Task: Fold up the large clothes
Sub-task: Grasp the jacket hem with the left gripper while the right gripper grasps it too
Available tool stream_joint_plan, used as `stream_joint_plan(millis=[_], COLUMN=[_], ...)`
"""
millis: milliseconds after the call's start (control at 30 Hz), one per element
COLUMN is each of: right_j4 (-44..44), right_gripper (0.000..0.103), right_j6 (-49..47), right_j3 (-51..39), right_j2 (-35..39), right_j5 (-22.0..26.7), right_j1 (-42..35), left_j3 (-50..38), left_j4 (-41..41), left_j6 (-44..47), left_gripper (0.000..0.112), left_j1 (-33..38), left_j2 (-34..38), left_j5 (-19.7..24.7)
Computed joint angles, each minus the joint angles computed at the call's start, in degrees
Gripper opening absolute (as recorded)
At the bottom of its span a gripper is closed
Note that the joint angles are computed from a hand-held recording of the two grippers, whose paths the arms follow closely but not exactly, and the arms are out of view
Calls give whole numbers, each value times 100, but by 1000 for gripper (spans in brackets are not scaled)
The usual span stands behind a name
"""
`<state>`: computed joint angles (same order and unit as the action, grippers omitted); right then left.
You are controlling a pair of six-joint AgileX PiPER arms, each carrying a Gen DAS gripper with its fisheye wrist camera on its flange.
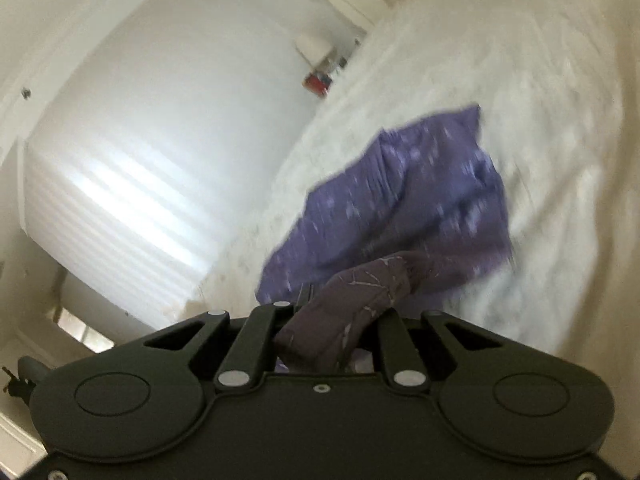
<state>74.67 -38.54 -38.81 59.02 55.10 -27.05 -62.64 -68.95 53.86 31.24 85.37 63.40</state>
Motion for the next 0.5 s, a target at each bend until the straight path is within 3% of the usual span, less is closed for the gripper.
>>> stream_joint_plan(millis=[200, 500], right_j4=[733, 1154], right_gripper=[19, 19], right_j6=[-632, -1083], right_j3=[-806, -2746], right_j2=[999, 3063], right_j5=[-869, -2243], right_j1=[516, 1345], left_j3=[-948, -2692], left_j4=[-553, -122], left_j6=[-305, -1460], left_gripper=[8, 8], left_j1=[-607, -1933], left_j2=[666, 2022], left_j5=[-615, -2414])
